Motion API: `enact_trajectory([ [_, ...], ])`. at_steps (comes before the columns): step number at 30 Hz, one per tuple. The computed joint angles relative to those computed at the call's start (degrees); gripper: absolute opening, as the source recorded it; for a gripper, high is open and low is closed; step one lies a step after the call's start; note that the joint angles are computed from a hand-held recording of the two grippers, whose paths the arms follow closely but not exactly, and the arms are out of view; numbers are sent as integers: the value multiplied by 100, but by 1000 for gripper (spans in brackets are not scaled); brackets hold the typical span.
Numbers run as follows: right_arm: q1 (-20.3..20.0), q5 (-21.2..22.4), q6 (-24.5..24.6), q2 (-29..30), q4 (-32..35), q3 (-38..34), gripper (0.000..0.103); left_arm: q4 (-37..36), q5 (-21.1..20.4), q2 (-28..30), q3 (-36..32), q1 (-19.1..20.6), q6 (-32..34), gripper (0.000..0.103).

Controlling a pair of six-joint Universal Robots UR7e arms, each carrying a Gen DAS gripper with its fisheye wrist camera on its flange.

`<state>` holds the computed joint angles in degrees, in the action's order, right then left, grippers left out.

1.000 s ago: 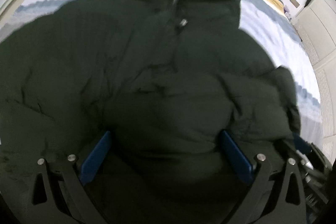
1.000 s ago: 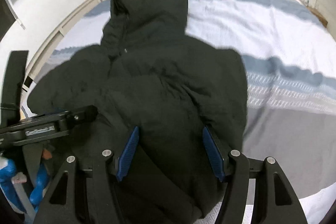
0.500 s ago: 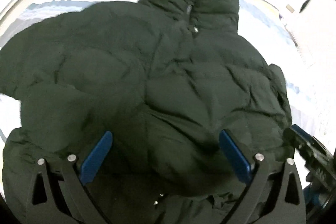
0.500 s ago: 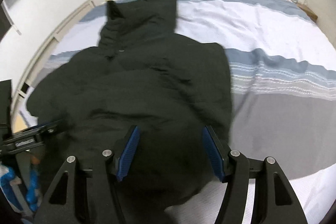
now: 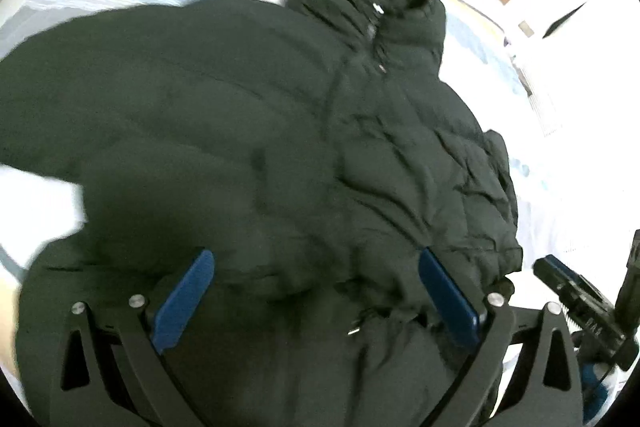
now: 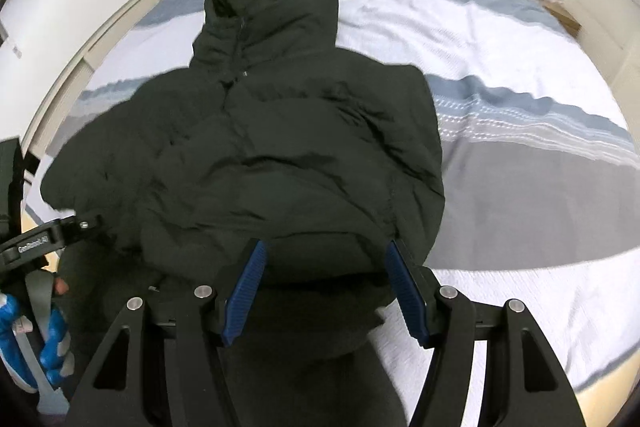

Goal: Fold large clothes

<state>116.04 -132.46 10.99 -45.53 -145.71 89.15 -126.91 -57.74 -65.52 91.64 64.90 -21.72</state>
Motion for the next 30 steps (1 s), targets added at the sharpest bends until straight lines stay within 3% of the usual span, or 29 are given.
enact_trajectory([
  [5,380,-133,597,201,423,-395,62,246,215,-680,122,279,114,103],
  [12,736,-281,1199,660,886,-1090,62,538,305,-1329,-22,1105,-24,103],
  [16,873,-408,1438,1025,1226,-1644,62,366,-58,-1522,-232,1751,-26,102],
  [22,1036,-550,1786,1364,1722,-2140,63,49,-737,-1208,-1009,2663,42,102],
  [30,1178,-936,2495,1381,2556,-2290,64,23,-1324,-397,-2219,3358,-4,102],
])
